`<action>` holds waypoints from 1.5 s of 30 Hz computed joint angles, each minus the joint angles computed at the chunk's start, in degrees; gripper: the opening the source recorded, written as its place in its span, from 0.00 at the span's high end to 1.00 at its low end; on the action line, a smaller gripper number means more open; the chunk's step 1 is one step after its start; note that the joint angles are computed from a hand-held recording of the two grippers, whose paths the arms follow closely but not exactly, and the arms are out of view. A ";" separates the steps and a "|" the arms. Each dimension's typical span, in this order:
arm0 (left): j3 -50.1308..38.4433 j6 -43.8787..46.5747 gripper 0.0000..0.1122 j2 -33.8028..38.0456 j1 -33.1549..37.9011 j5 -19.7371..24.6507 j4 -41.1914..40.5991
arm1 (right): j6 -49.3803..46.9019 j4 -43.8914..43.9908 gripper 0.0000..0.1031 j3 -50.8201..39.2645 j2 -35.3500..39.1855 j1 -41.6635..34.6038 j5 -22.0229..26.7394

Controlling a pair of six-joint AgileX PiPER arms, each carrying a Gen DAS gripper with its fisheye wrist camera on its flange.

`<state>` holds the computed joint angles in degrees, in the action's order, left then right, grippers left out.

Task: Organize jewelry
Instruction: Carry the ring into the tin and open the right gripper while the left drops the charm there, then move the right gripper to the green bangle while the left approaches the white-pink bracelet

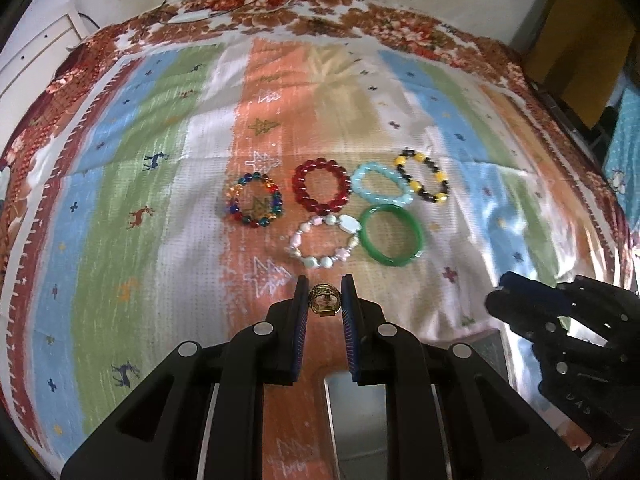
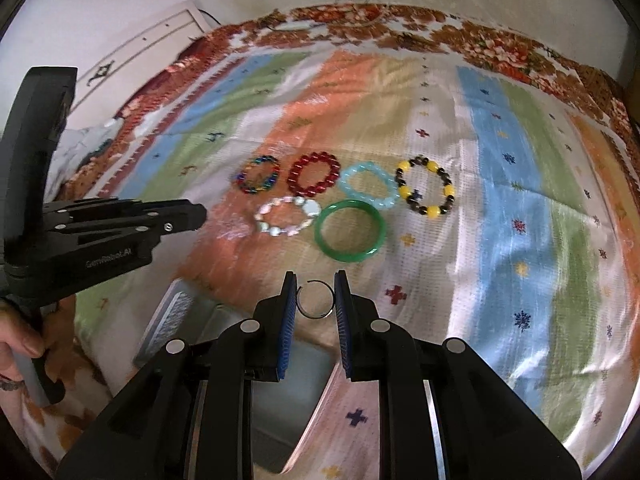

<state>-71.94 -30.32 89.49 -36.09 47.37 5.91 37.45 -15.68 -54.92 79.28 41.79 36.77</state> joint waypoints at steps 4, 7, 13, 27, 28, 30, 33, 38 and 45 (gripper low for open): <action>3.79 -2.07 0.86 -4.39 -2.76 -0.99 1.40 | 1.87 -0.94 0.81 1.56 -2.00 2.26 -0.30; 5.85 -4.41 0.86 -6.69 -5.38 -1.10 3.46 | 3.42 -1.52 0.81 2.80 -3.14 3.81 -0.50; 8.45 -7.04 0.86 -9.36 -8.97 -1.62 5.05 | 5.98 -1.74 0.81 5.94 -5.27 6.88 -1.18; 10.88 -11.01 0.63 -11.49 -7.72 -1.97 5.11 | 10.83 -6.50 0.57 6.83 -6.06 9.49 1.15; 10.78 -11.11 0.59 -11.47 -7.53 -1.79 5.47 | 10.14 -5.94 0.57 7.01 -6.21 8.94 0.84; 10.42 -11.79 0.54 -11.29 -7.39 -1.39 6.72 | 9.56 -5.52 0.57 7.08 -6.34 8.00 0.51; 10.08 -12.17 0.49 -11.22 -6.15 -1.02 7.70 | 9.50 -5.67 0.55 7.09 -6.55 6.29 0.15; 8.86 -11.46 0.47 -10.20 -3.35 -0.35 7.83 | 7.78 -4.27 0.52 6.71 -5.95 3.05 -0.37; 6.08 -9.60 0.42 -7.01 -1.65 0.36 7.80 | 7.22 -4.66 0.45 5.12 -4.53 0.40 -0.66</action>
